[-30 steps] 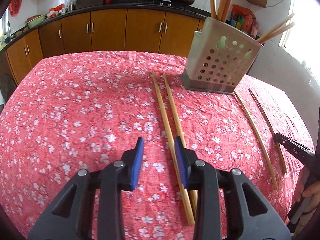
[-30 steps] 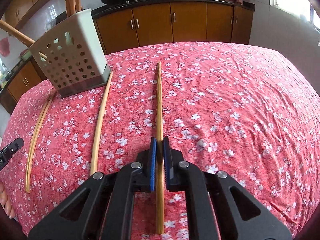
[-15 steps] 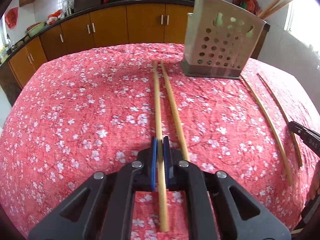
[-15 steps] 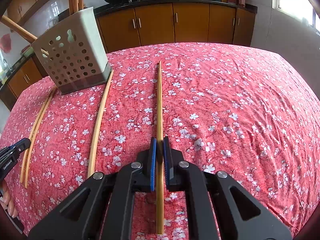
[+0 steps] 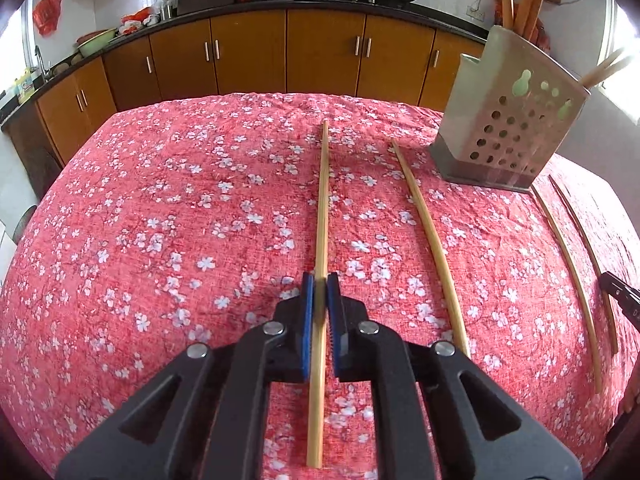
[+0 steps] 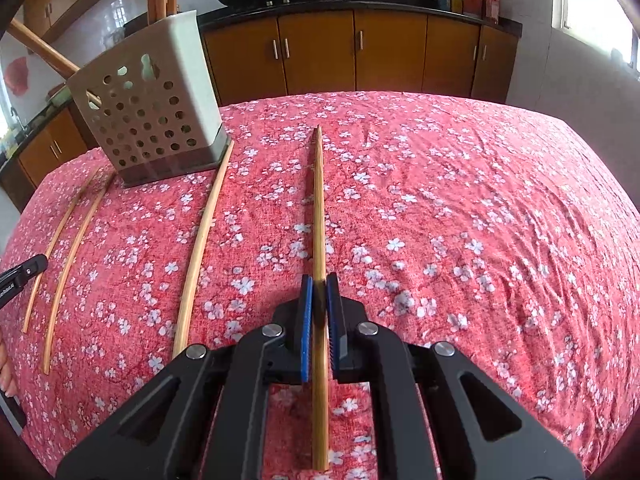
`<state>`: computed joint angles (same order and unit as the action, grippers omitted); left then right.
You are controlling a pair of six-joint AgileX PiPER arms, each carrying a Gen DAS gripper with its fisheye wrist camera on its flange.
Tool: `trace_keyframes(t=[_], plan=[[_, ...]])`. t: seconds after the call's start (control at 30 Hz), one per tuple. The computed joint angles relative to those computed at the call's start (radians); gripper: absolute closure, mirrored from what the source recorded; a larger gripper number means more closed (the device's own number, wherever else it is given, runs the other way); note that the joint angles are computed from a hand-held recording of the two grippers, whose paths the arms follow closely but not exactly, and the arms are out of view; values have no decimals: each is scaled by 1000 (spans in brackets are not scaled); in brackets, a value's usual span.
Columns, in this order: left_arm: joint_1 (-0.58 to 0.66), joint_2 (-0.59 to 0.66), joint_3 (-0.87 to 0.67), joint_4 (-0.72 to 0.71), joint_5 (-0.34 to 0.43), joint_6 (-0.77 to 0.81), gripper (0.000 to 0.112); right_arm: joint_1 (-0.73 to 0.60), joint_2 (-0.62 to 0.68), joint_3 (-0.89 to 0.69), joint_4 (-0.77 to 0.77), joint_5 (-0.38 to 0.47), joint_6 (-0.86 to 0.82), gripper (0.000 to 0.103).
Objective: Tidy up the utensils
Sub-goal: 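Hold the grasped chopsticks on the tablecloth with both tools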
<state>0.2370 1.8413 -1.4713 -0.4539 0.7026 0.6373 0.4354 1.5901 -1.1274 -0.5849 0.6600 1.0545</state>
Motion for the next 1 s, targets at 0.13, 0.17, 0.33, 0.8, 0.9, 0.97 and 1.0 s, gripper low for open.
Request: trace_keyframes(t=[0.13,0.17,0.33,0.8,0.9,0.97,1.0], plan=[[4,7,-10,-14,11,2,103,-36,26,-29,6,-3,-21,95],[8,9,-16,-21,18,5,103,-41,28,-31,11,-7,-25,95],[19,42,-57,-47,42,12,103,-45,37,-41,6,-4,-28,95],[46,31,-43,-71,54,41,102,-53,18,-9,17,-44,-14,95],[42,32,-44,-71,53,37,102,-55,17,-8,18,-46,-18,95],[40,31,-44,-69,52,32,102,-55,19,-10,19,-46,-17,95],[39,32,-44,-68,50,32,102,-56,18,-8,20,-47,-19,95]])
